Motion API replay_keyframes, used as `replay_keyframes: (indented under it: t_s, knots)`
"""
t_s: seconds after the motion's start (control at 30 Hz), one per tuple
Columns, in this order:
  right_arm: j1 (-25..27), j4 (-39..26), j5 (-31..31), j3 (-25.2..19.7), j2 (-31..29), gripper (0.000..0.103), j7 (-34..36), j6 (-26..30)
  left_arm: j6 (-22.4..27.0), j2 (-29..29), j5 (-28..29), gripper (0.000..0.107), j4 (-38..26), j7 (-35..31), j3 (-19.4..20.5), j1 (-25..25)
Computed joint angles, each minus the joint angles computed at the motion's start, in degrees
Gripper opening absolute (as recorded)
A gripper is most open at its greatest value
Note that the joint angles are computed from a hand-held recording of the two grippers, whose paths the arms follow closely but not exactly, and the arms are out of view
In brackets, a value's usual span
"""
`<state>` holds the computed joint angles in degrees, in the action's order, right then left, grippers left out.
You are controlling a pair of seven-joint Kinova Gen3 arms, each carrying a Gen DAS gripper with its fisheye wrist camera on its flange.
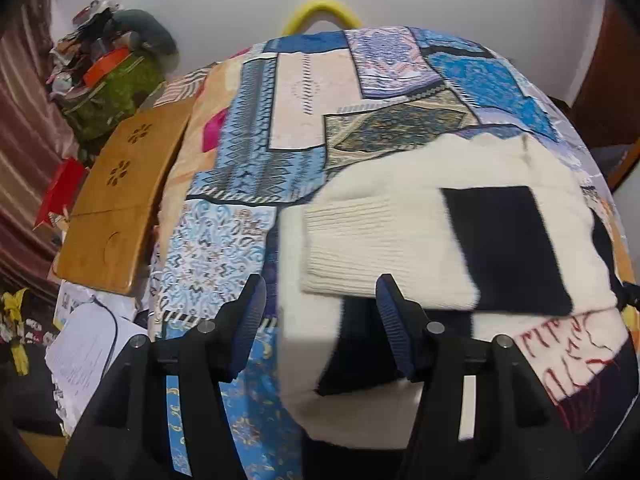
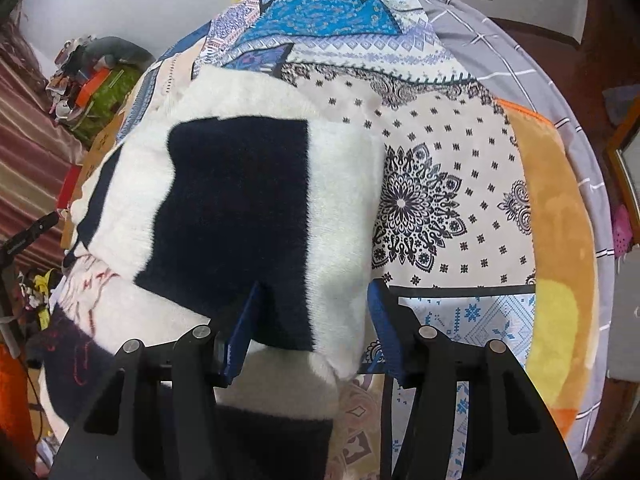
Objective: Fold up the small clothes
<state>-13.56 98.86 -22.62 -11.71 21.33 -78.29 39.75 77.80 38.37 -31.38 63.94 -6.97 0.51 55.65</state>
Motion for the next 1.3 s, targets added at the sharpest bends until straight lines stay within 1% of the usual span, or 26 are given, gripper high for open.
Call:
replay_keyframes:
  t_s: [0.2,0.27,0.3,0.33,0.37,0.47,0.5,0.6,0.77,0.87,0.93,1.1,1.23,1.3]
  knots:
    - [-0.21,0.38,-0.43,0.04,-3.73,0.052,0.07,0.42,-3.15,-1.60,0.35,0.058,1.11,0.44,0.69,0.79]
    - [-0.72,0.51,0.01,0.30,-5.55,0.061,-0.22,0.85,-4.01,-2.41,0.40,0.058,1.90,1.03,0.87,1.14]
    - [-0.94,0.85,-0.03,0.36,-6.38,0.069,-0.24,0.68,-4.22,-2.76,0.32,0.058,2.26,1.28,0.94,1.34]
    - [-0.96,1.57,-0.31,0.32,-7.79,0.074,0.07,0.11,-4.30,-3.13,0.14,0.062,2.59,1.59,1.00,1.65]
    - [-1.20,1.96,-0.38,0.43,-8.56,0.075,0.12,-0.33,-4.24,-3.49,-0.20,0.070,2.93,2.09,0.98,2.09]
    - [-2.15,3.33,0.33,0.85,-11.72,0.080,0.07,-0.96,-4.00,-4.93,-2.32,0.078,4.73,4.59,0.86,4.15]
    - [-2.36,3.54,0.36,1.00,-12.32,0.082,0.07,-0.87,-3.75,-5.26,-2.65,0.079,5.08,4.94,1.11,4.36]
    - [-2.80,4.57,0.32,1.44,-14.15,0.083,0.35,-0.02,-3.60,-6.66,-2.73,0.081,6.73,6.57,2.16,4.93]
    - [-3.09,7.23,0.37,2.39,-15.39,0.083,0.14,1.10,-6.61,-9.05,-1.29,0.081,11.81,10.68,4.19,5.02]
    - [-2.65,9.12,-0.94,2.81,-15.41,0.083,-0.20,2.07,-7.64,-9.30,-0.27,0.081,13.88,13.48,5.02,5.14]
    - [-1.73,10.63,-3.44,3.07,-15.05,0.083,0.74,2.71,-9.67,-9.68,0.84,0.081,15.78,15.06,5.65,4.84]
    - [-1.04,13.37,-6.28,2.98,-14.32,0.083,2.06,3.59,-13.40,-10.27,2.84,0.081,19.61,17.82,6.68,4.81]
    - [-1.86,14.83,-5.63,2.76,-13.74,0.083,0.24,3.08,-14.62,-10.58,2.60,0.081,21.39,20.09,6.73,5.72]
    - [-1.80,15.61,-6.33,2.59,-13.90,0.083,0.40,2.41,-16.40,-10.97,2.96,0.081,22.85,21.17,6.99,5.63]
